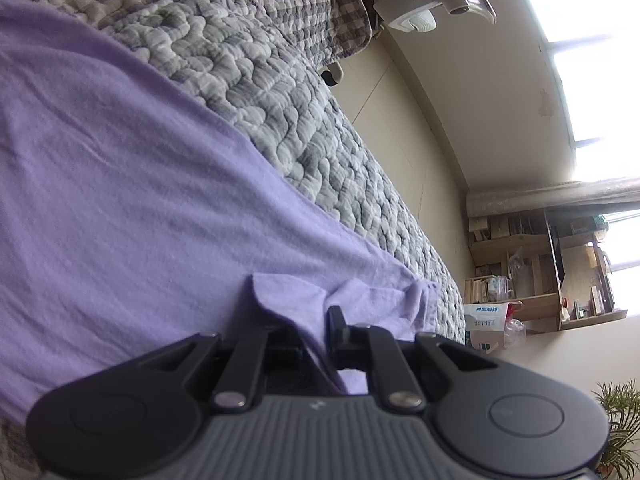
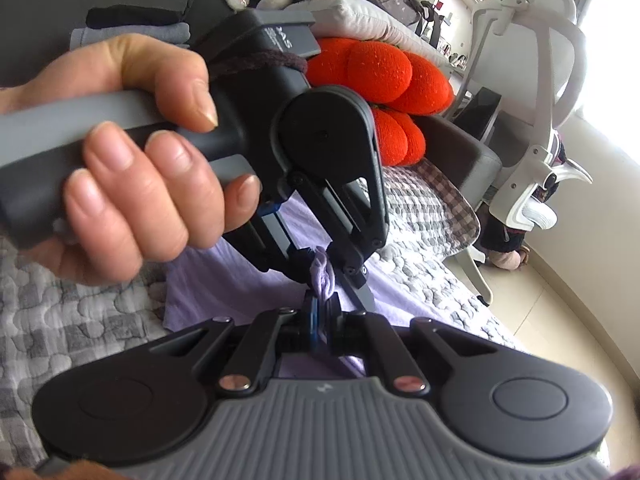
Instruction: Fold clothes
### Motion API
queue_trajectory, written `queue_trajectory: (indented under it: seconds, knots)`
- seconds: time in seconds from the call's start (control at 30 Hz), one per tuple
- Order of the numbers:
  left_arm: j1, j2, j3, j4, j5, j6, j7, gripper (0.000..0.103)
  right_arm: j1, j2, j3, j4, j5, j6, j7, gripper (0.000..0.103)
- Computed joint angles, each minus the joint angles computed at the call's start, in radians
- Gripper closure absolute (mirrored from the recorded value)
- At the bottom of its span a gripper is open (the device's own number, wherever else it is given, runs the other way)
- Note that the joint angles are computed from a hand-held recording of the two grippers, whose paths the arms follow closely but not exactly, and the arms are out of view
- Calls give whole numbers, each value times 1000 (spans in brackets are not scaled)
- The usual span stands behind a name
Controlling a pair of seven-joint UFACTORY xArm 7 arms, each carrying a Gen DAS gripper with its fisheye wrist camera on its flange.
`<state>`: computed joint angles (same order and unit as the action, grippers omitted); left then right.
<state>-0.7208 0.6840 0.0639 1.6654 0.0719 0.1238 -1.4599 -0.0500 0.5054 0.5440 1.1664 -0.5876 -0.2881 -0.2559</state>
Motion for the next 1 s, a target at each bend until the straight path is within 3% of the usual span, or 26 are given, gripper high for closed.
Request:
queue_trajectory:
  seconds: [0.3, 0.5, 0.67, 0.77, 0.83, 0.9, 1.0]
  knots:
    - [-19, -7, 35, -17, 12, -2, -23, 95, 5, -1, -5, 4, -9, 9, -6, 99]
    - [-39, -6, 62, 3, 51, 31, -53, 96, 133, -16, -140, -8, 61, -47, -51, 97]
    - [-27, -5, 50, 5, 66, 31, -64, 96, 191, -15, -198, -4, 89, -78, -59, 93]
    - [-25, -6, 49, 5, 72, 32, -70, 96, 220, -14, -227, -1, 105, -95, -65, 84]
    - [-26, -8, 50, 4, 75, 32, -75, 96, 182, -12, -191, -1, 60, -81, -50, 63]
    - [-25, -9, 50, 3, 78, 32, -79, 96, 183, -16, -193, -6, 51, -80, -50, 63]
    - [-23, -10, 47, 1, 80, 30, -82, 96, 256, -25, -258, -6, 114, -74, -82, 69]
